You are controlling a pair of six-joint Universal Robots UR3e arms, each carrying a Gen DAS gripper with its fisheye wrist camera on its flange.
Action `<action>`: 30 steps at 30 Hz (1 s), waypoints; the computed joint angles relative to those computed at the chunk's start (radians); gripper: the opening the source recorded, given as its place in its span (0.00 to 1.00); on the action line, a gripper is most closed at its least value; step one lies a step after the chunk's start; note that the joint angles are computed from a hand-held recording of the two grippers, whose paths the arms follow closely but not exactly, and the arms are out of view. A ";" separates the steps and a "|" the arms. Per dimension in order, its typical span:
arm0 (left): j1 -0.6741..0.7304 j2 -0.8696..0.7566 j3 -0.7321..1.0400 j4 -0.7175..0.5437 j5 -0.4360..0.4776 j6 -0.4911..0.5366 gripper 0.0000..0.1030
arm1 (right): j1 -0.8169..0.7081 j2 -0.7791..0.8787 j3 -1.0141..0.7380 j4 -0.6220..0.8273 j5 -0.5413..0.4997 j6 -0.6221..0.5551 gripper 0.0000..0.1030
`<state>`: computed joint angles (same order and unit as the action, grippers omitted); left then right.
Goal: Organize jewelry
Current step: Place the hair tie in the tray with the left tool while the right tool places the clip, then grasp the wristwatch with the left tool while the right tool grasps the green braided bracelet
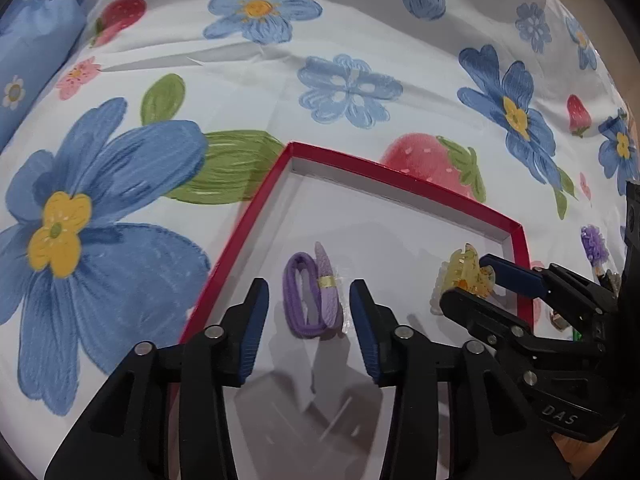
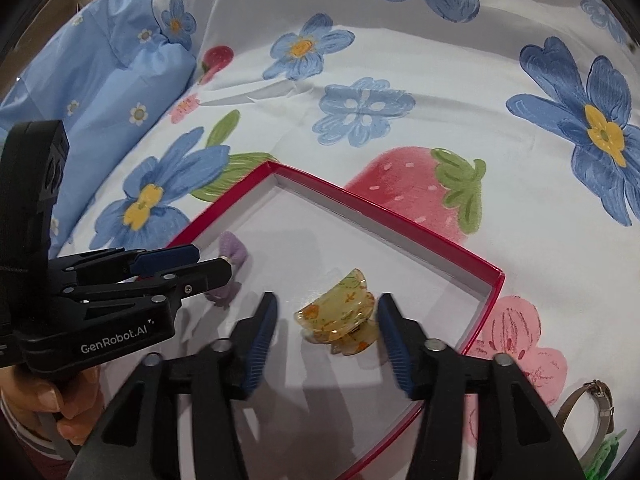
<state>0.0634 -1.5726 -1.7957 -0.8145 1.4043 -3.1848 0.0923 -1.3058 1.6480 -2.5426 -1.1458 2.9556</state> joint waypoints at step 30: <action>-0.260 0.195 -0.024 -0.064 0.028 -0.163 0.57 | -0.566 -0.771 0.538 0.324 0.264 -0.224 0.57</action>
<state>-0.1968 -1.3781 -1.8192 -0.8790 1.4325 -3.3477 -0.4738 -2.0766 2.1855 -2.2187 -0.8817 2.7312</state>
